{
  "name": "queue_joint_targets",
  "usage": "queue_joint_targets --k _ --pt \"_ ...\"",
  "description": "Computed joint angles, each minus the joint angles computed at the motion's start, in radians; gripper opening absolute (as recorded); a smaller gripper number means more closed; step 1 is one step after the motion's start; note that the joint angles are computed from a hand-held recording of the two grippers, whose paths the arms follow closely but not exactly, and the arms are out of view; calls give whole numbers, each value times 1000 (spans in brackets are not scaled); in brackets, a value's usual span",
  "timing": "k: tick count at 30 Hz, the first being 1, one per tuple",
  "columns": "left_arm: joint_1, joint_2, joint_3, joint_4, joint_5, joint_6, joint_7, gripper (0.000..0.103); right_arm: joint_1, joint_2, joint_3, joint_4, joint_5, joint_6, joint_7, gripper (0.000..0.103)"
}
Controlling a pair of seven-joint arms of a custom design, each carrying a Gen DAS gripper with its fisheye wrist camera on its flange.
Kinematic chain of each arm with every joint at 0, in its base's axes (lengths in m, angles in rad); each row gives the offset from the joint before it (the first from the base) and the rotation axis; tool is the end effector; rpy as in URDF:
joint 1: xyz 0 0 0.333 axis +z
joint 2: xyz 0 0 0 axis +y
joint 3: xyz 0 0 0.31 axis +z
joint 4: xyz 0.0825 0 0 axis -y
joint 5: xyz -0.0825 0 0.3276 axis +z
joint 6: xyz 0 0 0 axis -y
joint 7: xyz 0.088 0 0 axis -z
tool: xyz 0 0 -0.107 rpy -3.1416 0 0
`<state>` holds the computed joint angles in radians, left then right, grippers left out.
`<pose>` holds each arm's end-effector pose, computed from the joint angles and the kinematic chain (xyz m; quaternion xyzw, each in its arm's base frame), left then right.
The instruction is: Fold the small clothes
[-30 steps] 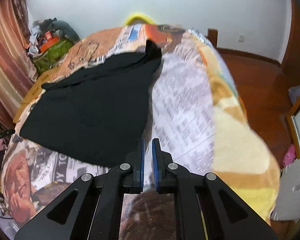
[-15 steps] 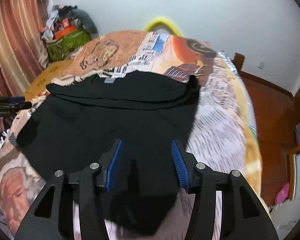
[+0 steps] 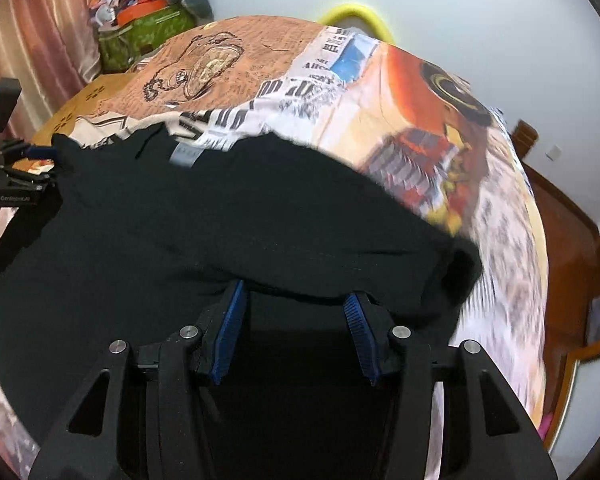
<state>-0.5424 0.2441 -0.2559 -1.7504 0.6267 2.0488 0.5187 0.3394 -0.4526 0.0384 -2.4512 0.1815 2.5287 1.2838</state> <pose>0.4394 -0.3874 0.4640 -0.6800 0.6889 -0.0670 0.2419 0.3727 0.1479 0.5389 -0.8394 0.4726 -0.1311 0.2342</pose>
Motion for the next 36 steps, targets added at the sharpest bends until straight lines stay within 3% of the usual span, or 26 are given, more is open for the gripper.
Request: queue_joint_targets --k 1,5,7,13,17,20,24,29,36 --pt "7 4 11 16 0 -11 -18 73 -11 21 6 20 -11 11 14 46" --pt "65 -86 34 -54 -15 88 -162 73 -78 57 14 64 -20 117 166 46" --pt "80 -125 24 -88 -2 93 -178 73 -59 24 -31 52 37 142 171 46" --pt "96 -184 -27 -185 -46 90 -139 74 -29 -140 -70 -50 62 83 104 47" --pt "94 -195 -53 -258 -118 157 -104 75 8 -185 -85 -84 89 4 47 52" --pt "66 -168 -70 -259 -87 118 -104 77 20 -163 -72 -91 85 -34 2 52" --pt "45 -182 -71 -277 -27 85 -141 89 -22 -87 -27 -74 28 -13 8 52" --pt "66 -261 -70 -354 -65 81 -156 89 -126 -87 33 -72 -81 34 152 52" --pt "78 -386 -116 -435 -137 76 -176 89 -89 -298 -26 -156 -79 -37 134 52"
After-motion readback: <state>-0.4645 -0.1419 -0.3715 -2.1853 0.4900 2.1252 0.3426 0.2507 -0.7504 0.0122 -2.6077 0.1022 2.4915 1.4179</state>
